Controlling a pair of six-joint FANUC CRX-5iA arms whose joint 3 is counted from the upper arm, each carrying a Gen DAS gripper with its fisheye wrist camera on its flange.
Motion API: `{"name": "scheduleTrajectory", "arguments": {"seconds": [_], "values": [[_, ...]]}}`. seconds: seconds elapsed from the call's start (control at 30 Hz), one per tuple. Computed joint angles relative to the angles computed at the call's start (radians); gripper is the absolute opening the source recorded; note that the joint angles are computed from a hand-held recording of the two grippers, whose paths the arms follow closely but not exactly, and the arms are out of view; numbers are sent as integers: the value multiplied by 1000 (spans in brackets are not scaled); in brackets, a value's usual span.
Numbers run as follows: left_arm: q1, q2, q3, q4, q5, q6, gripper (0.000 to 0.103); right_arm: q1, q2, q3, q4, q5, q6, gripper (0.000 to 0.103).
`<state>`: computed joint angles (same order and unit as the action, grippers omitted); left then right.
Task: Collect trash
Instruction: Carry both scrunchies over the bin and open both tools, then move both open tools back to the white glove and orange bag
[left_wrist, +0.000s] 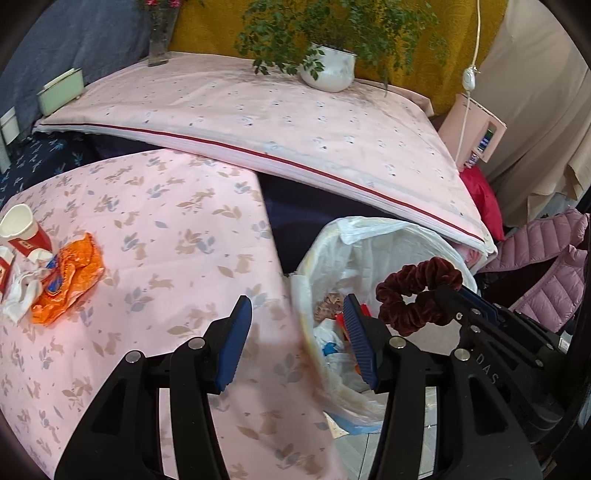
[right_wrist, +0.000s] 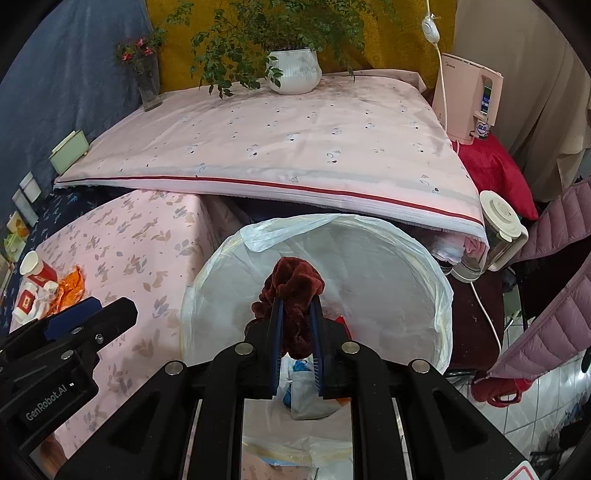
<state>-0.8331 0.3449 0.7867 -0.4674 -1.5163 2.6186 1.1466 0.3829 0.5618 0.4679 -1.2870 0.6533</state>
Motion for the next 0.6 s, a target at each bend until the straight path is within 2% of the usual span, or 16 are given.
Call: {"name": "scheduleTrajectory", "arguments": {"seconds": [0.13, 0.27, 0.43, 0.5, 0.6], "values": [[-2, -26, -28, -24, -22, 20, 49, 11, 19, 22, 15, -1, 2, 18], [-5, -49, -49, -47, -42, 39, 52, 18, 32, 43, 27, -7, -3, 29], [-10, -76, -80, -65, -52, 52, 55, 36, 42, 66, 40, -9, 1, 34], [-12, -86, -91, -69, -54, 57, 55, 45, 46, 76, 46, -8, 1, 41], [-13, -104, -113, -72, -55, 69, 55, 62, 61, 103, 51, -17, 18, 42]]}}
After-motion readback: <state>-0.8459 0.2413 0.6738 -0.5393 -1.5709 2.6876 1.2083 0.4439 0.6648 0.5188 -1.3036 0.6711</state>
